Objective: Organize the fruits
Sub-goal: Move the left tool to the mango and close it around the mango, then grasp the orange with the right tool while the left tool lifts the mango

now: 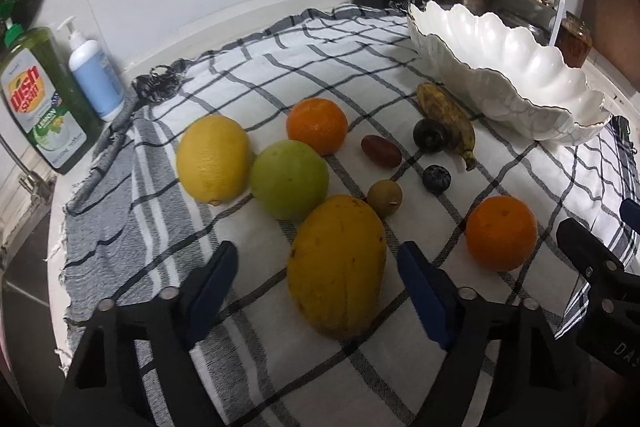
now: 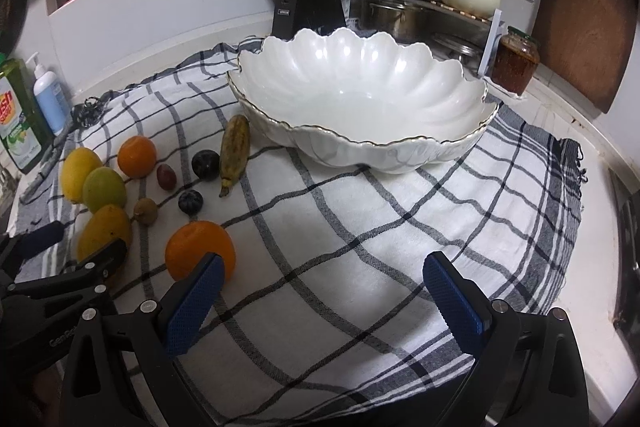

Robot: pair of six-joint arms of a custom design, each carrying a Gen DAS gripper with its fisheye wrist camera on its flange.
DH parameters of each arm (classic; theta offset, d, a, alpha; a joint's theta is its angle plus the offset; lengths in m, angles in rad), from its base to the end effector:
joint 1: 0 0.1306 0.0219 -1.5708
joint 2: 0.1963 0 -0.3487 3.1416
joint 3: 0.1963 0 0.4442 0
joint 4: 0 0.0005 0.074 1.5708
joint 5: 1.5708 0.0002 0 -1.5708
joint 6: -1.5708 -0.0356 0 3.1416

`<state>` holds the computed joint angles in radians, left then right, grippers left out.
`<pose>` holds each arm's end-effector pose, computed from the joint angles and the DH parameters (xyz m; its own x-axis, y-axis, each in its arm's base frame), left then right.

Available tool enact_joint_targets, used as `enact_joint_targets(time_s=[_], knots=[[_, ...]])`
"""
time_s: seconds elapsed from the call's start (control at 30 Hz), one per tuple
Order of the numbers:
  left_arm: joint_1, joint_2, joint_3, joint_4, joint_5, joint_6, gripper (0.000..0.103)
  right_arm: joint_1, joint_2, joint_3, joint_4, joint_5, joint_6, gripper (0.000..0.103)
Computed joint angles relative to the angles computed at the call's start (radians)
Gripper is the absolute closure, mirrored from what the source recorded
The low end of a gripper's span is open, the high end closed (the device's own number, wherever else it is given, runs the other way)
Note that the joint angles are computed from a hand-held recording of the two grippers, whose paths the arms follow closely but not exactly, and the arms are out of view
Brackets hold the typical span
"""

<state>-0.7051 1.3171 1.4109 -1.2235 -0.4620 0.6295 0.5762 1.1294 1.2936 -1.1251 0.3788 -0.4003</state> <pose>0.3825 -0.3053 0.4245 -0.8129 -0.0002 -0.5824 -0.0536 0.9958 0.0745 0.3736 0.2265 0.4536 -0.7611 -0.0627 -0.6456 -0.0347 0.9978 -0.0560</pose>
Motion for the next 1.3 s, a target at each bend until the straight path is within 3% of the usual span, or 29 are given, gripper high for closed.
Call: enact_joint_targets(time_s=[0.1,0.37,0.67,1.17,1.3], knots=[[0.004,0.015,0.006,0.001,0.011,-0.009,0.027,-0.001,0.005,0.001,-0.002,-0.004,-0.002,0.003],[0.013,0.019,-0.008,0.030,0.060,-0.026,0.052,-0.006,0.013,0.001,-0.007,-0.021,-0.005,0.002],[0.013,-0.016,-0.033,0.036,0.092,-0.016,0.053,0.006,0.003,-0.001,0.012,-0.029,0.004,0.002],[0.037,-0.126,-0.112,0.005,0.044,0.058,0.053,0.055,0.077,0.034,0.093,-0.076,0.076,0.004],[0.044,-0.138,-0.123,0.001,0.039,0.067,0.053,0.060,0.108,0.051,0.088,-0.092,0.091,0.022]])
